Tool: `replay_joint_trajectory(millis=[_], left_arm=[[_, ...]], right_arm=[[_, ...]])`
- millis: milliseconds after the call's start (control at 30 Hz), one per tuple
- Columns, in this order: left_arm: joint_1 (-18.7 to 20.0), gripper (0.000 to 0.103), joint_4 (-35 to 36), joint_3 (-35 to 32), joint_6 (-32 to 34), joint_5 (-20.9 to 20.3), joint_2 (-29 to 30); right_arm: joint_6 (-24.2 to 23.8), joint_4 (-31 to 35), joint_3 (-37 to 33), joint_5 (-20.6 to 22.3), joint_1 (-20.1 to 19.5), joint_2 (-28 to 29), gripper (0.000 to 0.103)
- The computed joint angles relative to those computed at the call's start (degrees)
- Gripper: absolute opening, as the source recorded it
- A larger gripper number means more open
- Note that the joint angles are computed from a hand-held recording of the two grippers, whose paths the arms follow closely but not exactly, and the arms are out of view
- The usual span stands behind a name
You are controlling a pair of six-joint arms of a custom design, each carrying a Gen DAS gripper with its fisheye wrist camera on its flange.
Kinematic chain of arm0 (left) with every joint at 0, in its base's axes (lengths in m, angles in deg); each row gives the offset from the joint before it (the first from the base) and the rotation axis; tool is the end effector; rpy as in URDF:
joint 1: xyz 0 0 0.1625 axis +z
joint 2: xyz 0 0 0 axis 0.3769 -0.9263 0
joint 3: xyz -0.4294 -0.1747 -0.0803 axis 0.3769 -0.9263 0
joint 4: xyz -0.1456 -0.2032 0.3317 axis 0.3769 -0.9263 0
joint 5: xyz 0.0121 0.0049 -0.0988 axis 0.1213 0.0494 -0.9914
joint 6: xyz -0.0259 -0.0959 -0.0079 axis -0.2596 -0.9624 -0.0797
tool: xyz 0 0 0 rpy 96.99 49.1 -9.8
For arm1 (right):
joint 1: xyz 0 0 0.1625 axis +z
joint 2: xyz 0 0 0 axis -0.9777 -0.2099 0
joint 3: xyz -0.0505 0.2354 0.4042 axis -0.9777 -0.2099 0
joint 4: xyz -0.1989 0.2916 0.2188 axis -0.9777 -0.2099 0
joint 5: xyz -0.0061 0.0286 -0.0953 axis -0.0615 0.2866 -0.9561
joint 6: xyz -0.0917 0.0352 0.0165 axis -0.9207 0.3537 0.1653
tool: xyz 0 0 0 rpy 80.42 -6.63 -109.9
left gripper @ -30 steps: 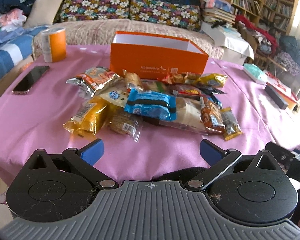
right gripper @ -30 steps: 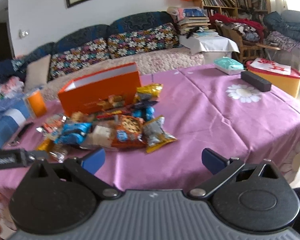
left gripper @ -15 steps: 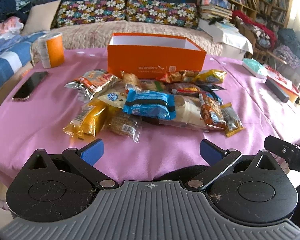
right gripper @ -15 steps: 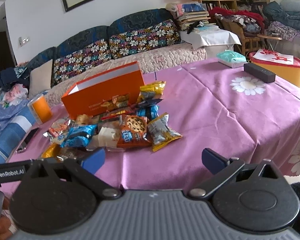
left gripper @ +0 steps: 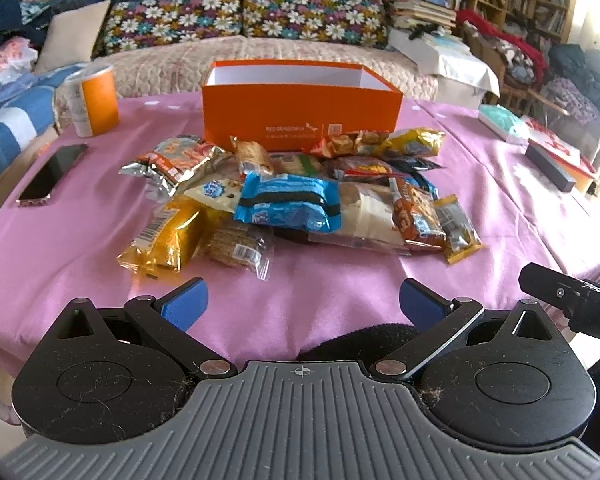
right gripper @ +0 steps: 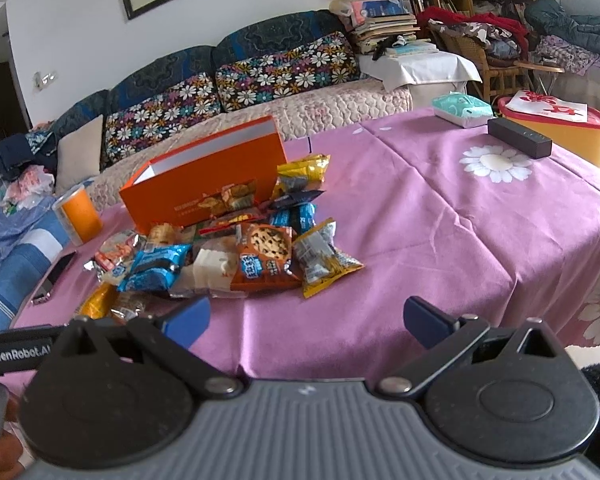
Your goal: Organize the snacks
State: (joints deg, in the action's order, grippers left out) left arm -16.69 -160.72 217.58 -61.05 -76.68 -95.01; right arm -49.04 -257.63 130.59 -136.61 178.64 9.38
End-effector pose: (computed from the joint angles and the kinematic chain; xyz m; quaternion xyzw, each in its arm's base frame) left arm -0.1809 -0.2288 0.1568 -0.0107 0.8130 -0.4475 0.3724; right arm 0.1722 -0.3064 0.1452 0.2675 -0.8807 0.3588 0.1549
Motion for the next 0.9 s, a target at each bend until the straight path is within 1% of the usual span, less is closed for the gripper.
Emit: replay_joint_trajectory(millis=[467,900], left_arm=[[0.95,0.07,-2.1,0.17,1.15,-0.55,1.06],[1.64,0.07,-3.48,0.67,1.78,-1.12,1.67]], right_arm=[[-0.02,0.21,-0.11,-0.39,0.13,0.03,0.103],[-1.16,-0.94,0.05,-0.61,-0.15,0.83,0.103]])
